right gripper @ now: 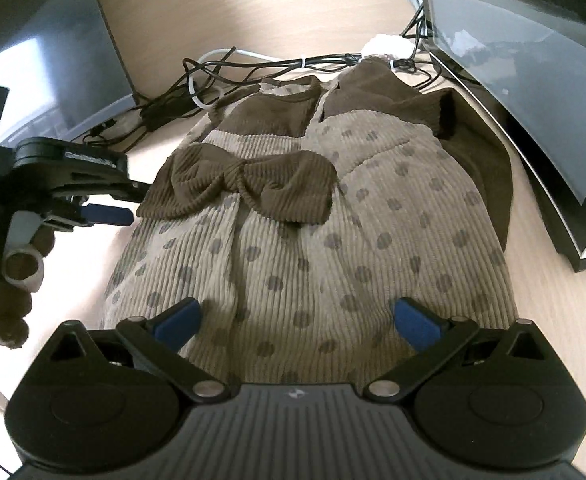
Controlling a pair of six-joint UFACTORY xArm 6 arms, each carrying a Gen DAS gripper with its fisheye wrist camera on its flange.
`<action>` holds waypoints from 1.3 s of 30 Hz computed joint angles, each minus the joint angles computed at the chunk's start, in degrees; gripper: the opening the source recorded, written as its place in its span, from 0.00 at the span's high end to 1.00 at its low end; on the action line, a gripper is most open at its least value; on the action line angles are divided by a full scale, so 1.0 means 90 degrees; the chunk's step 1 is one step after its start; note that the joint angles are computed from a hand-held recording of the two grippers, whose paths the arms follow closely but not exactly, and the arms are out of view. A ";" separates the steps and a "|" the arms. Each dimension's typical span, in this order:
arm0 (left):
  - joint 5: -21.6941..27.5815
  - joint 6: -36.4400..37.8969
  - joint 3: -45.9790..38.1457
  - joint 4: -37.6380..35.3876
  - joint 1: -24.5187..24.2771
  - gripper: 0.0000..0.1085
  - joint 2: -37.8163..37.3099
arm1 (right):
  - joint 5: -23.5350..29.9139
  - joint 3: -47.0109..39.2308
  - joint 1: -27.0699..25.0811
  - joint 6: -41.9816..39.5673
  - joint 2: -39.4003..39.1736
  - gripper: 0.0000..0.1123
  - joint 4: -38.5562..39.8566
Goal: Fold clothes
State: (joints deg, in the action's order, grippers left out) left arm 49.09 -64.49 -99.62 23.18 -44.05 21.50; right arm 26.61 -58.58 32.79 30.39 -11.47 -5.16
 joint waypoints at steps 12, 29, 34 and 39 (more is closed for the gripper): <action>-0.0493 0.0816 -0.0497 -0.0053 -0.0122 0.89 0.0563 | -0.0311 0.0217 0.0058 0.0090 -0.0085 0.08 -0.0377; -0.0673 0.0671 0.1081 0.1675 0.0712 0.98 -0.1208 | 0.0308 -0.0289 0.0265 0.1173 0.0242 0.08 -0.1392; -0.2204 0.0848 0.1763 -0.0180 0.0723 0.65 -0.1184 | 0.0128 -0.0157 0.0157 0.0596 0.0145 0.08 -0.0755; -0.1412 0.1113 0.0490 -0.0359 0.0359 0.64 -0.0101 | -0.0345 0.0226 -0.0013 -0.0500 -0.0111 0.08 0.0599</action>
State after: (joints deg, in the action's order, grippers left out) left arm 36.38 -54.48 -95.21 19.95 -40.82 20.59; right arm 23.50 -56.55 32.67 25.89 -12.46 0.23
